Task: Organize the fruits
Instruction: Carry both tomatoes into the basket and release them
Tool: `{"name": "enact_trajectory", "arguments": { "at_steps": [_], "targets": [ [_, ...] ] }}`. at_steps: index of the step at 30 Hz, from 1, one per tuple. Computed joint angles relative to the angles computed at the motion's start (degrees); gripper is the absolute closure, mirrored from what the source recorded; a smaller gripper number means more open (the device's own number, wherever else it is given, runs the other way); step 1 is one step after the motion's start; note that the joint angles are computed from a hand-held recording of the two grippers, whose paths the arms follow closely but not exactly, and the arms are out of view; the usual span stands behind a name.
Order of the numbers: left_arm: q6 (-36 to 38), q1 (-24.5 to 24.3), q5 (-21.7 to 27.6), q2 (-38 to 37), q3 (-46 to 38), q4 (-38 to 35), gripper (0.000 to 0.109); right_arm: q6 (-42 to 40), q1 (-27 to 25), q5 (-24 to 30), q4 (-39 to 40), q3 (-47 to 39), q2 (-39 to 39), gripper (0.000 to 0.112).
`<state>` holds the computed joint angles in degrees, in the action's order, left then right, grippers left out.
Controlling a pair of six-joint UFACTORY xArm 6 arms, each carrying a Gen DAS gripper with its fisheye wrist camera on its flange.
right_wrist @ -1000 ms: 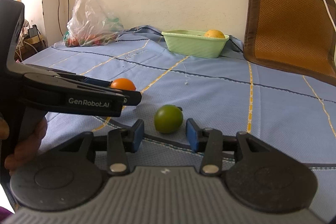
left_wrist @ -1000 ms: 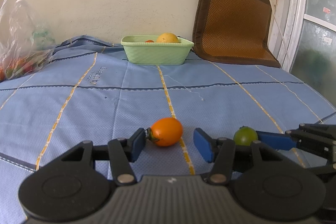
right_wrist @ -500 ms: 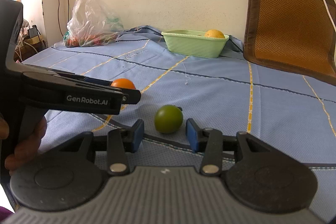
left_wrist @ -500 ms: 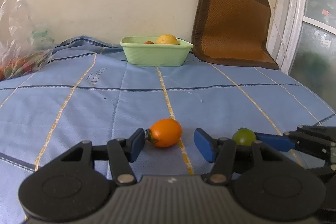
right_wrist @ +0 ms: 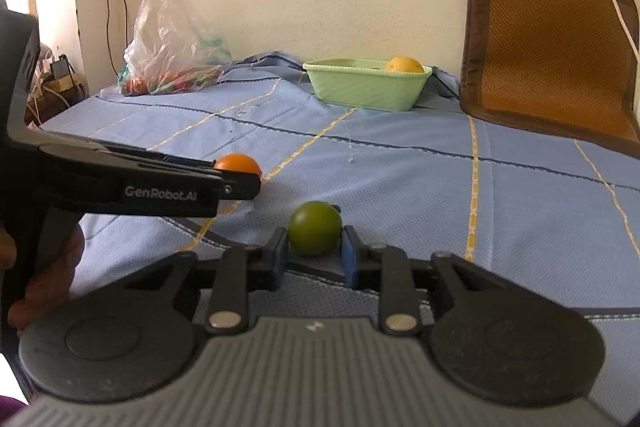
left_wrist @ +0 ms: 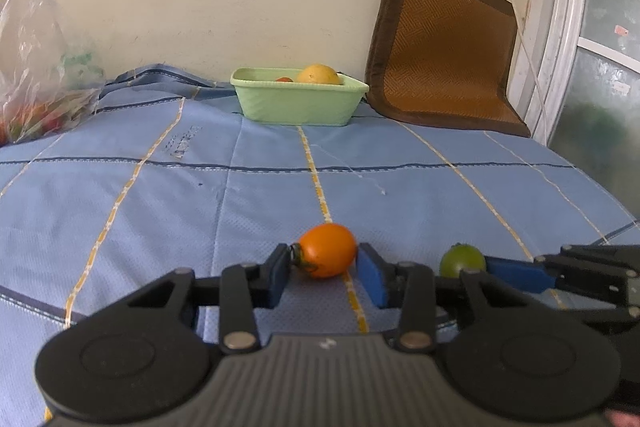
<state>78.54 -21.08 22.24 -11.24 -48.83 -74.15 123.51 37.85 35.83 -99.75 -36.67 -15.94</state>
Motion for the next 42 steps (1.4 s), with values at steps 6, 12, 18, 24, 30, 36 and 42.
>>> {"name": "enact_trajectory", "arguments": {
  "at_steps": [6,12,18,24,30,36,42],
  "targets": [
    [-6.9,3.5,9.4,2.1,-4.3,6.0,0.072,3.7,-6.3,-8.8,-3.5,-1.7,-0.1,0.082],
    [-15.0,4.4,13.4,13.8,-21.2,9.7,0.072,6.3,-16.3,-19.7,-10.5,-12.0,5.7,0.082],
    [-26.4,1.8,10.5,33.2,-46.4,18.6,0.072,8.0,-22.9,-22.1,-16.3,-27.2,16.4,0.081],
    [-38.0,2.0,14.1,49.9,-69.0,28.5,0.069,1.7,-26.8,-25.3,-12.9,-40.2,28.0,0.080],
    [-40.5,2.8,18.1,58.9,-81.5,29.8,0.058,-4.4,-28.9,-29.5,-11.1,-48.2,35.5,0.070],
    [-38.6,2.9,13.9,51.1,-69.9,24.9,0.058,-2.5,-26.9,-25.7,-14.7,-45.6,33.2,0.068],
    [-26.7,2.4,6.1,33.2,-44.7,14.9,0.058,7.7,-23.8,-20.0,-17.7,-34.1,23.5,0.066]
  ]
}}
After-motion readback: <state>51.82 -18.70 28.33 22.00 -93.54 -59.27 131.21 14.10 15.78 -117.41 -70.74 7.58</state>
